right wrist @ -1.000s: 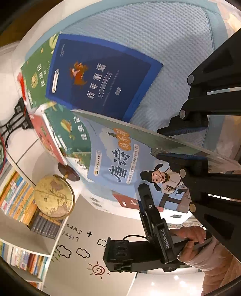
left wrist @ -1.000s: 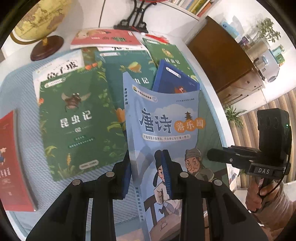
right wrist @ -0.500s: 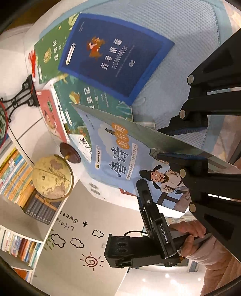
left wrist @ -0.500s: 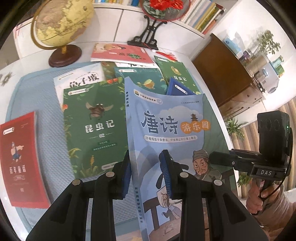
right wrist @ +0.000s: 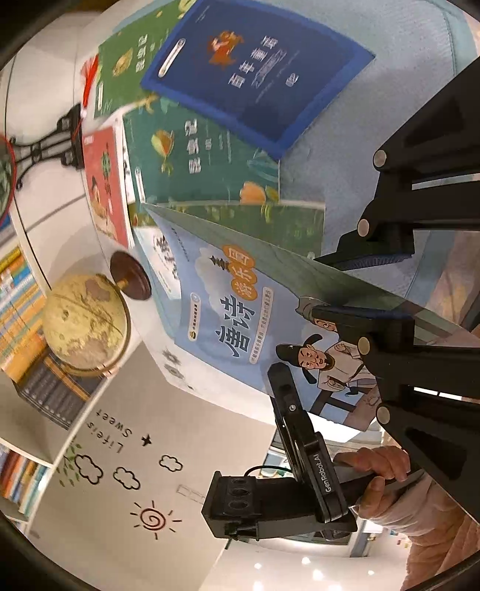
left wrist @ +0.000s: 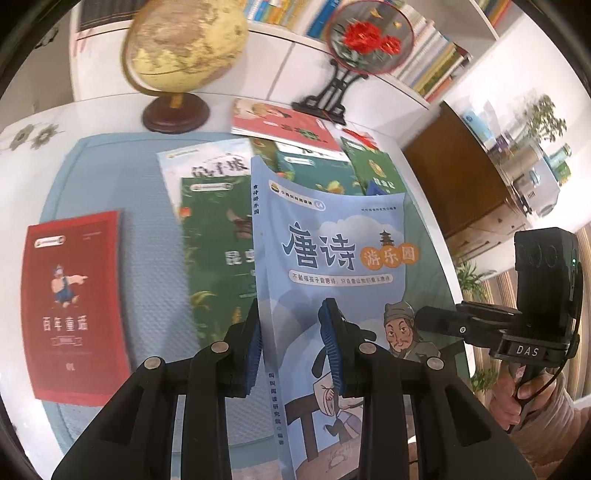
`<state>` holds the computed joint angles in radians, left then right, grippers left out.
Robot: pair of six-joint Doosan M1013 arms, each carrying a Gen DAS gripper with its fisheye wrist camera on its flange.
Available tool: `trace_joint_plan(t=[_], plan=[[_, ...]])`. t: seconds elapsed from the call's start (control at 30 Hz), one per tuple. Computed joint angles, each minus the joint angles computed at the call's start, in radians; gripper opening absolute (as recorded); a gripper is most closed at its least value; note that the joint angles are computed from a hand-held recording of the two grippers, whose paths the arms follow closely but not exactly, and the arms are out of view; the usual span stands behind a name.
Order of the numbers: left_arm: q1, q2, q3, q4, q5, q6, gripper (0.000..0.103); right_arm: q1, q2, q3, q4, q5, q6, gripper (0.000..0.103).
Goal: Organize books
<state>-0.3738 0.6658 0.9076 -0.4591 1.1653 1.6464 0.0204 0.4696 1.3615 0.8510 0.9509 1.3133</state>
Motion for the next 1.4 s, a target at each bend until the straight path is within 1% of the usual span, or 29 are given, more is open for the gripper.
trace_joint_plan(t=[0.2,0.4,0.63,0.9,0.97,1.2,1.3,1.4], plan=[[0.04,-0.01,0.021,-0.01,-0.017,0.005,0.027,0.043,0.04,-0.08,-0.041,0.013,0.031,0.019],[0.085,-0.004,0.023,-0.018,-0.013,0.022,0.027,0.088,0.092,-0.172,-0.083,0.034,0.064,0.019],[0.135,0.013,0.02,-0.013,-0.002,0.025,0.027,0.137,0.175,-0.294,-0.122,0.073,0.119,0.019],[0.19,0.034,0.022,0.007,0.008,0.0,0.027,0.186,0.291,-0.468,-0.148,0.141,0.171,0.019],[0.199,0.037,0.025,0.019,0.008,-0.004,0.027,0.201,0.328,-0.525,-0.159,0.169,0.19,0.019],[0.22,0.068,0.019,0.071,0.021,-0.04,0.027,0.23,0.431,-0.668,-0.179,0.244,0.24,0.019],[0.227,0.078,0.018,0.074,0.023,-0.048,0.027,0.236,0.457,-0.704,-0.193,0.268,0.259,0.019],[0.229,0.093,0.007,0.091,0.038,-0.061,0.027,0.241,0.468,-0.711,-0.209,0.262,0.29,0.019]])
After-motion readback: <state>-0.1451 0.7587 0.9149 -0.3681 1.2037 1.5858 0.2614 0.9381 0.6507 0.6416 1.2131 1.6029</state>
